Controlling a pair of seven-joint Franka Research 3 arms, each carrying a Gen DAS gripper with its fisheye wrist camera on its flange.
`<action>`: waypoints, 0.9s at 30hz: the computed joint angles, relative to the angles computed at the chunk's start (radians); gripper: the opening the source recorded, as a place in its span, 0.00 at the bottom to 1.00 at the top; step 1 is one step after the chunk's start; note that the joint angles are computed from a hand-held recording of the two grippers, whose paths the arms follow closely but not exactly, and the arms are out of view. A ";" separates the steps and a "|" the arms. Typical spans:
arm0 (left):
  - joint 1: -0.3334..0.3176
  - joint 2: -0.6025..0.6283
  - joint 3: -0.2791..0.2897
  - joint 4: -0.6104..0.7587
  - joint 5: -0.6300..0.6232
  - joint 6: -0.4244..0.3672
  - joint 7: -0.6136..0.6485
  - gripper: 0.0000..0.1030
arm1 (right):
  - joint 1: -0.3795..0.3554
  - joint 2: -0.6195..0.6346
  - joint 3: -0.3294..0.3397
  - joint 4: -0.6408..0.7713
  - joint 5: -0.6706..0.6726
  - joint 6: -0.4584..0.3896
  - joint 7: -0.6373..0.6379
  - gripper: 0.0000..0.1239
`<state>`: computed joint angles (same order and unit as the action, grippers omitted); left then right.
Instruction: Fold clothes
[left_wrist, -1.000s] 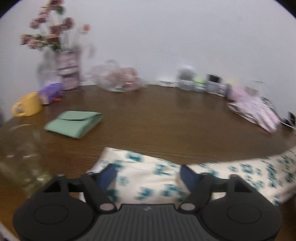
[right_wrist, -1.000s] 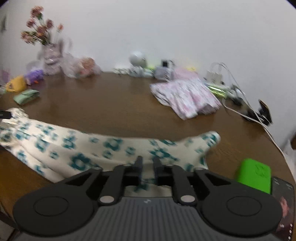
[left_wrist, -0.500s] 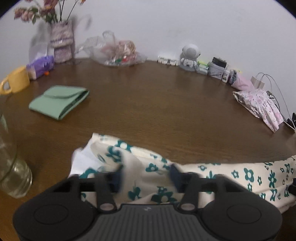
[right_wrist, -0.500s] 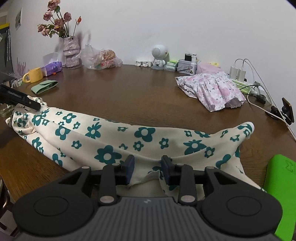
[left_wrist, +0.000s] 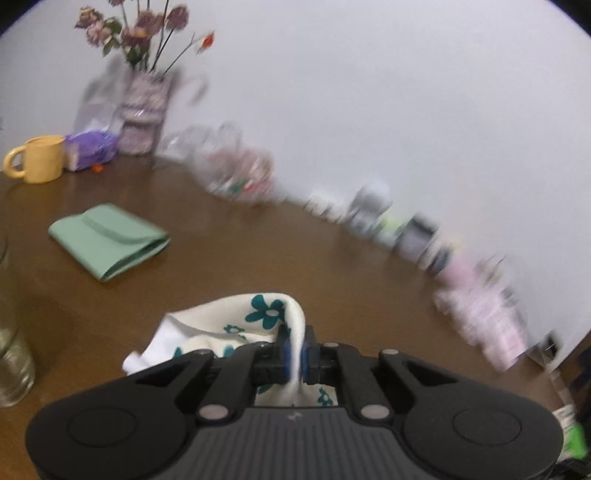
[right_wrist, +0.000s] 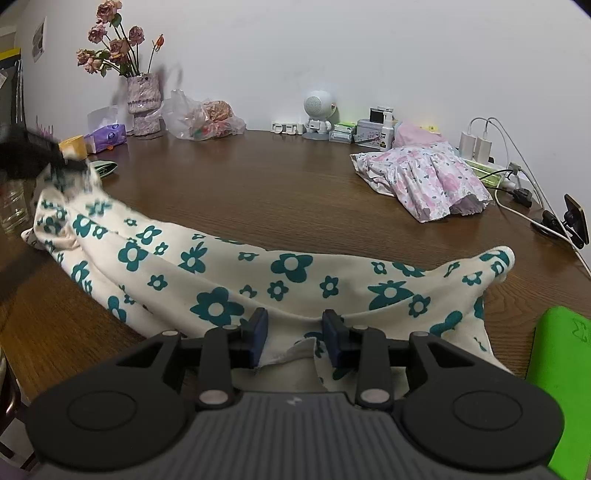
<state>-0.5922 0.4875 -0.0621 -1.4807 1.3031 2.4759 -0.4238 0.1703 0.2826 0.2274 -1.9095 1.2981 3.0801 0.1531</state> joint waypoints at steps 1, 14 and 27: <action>0.007 0.011 -0.006 0.011 -0.029 -0.012 0.019 0.04 | 0.000 0.002 0.000 0.002 0.002 0.001 0.001 0.27; 0.026 -0.070 -0.027 -0.168 -0.163 0.004 0.057 0.50 | 0.008 -0.003 0.023 0.101 0.120 -0.327 -0.364 0.49; 0.064 -0.146 -0.099 -0.261 0.108 0.015 -0.165 0.56 | 0.105 0.344 0.010 0.591 -0.355 -0.531 0.253 0.09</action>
